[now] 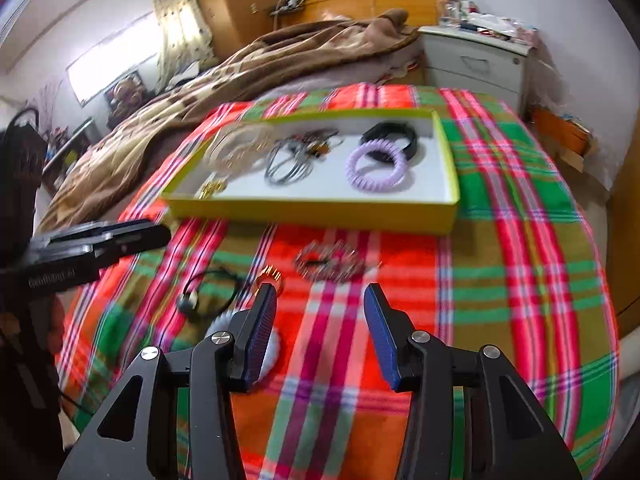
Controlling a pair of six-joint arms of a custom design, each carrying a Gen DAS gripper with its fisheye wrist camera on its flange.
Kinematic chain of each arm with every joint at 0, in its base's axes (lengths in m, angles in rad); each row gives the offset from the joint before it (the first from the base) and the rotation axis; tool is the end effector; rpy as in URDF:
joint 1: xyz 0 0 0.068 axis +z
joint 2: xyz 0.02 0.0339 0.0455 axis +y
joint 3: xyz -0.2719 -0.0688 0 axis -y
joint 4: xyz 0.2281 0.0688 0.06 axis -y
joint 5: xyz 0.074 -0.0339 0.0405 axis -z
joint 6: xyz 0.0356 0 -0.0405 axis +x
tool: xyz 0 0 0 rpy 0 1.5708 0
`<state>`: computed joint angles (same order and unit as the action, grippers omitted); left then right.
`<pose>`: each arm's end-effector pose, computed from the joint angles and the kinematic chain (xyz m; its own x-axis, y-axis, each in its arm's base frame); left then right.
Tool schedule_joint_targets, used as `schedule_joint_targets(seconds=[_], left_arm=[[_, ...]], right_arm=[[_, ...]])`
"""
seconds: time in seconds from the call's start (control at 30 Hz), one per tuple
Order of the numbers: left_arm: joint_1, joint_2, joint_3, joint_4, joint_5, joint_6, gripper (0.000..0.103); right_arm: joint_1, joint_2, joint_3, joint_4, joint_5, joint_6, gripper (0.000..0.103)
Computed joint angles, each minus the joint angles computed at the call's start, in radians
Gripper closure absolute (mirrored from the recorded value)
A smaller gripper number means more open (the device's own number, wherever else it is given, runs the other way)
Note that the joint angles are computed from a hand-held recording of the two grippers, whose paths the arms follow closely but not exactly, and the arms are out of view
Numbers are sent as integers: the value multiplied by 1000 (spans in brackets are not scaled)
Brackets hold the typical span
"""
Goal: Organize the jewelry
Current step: 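Grasp the white spiral hair tie with the right tool while the left tool moves to the black beaded tie, then grasp the black hair tie with teal beads with the left tool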
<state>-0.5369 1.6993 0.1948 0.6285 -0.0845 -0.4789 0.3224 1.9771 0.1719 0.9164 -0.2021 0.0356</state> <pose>0.1733 -0.0997 0.0754 -0.7993 -0.0586 -0.5981 0.1069 0.9655 -0.2375 0.1888 0.0706 0.0429 -0.7512 -0.2142 -0.6244 -0.4039 0.8973 0.1782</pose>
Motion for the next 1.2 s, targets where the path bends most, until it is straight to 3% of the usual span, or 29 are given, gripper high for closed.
schedule_joint_targets(seconds=[0.1,0.47,0.87,0.93,1.2], left_arm=[[-9,-2,-36,35,0,-18,54],[-17,21,-118,131,1,-52,54],[-29,62,-114,149,13,-64,54],[-42,74,-98,137,14,-70,54],[-114,116,-7,51,-7,-94,54]], right_arm=[[30,15,-26,34,-3,-6,56],[196,86,-10,59,147,63,57],[248,113,-18,82,247,38,80],[244,119,-23,97,264,30,93],[147,128,-99,249,217,11,93]])
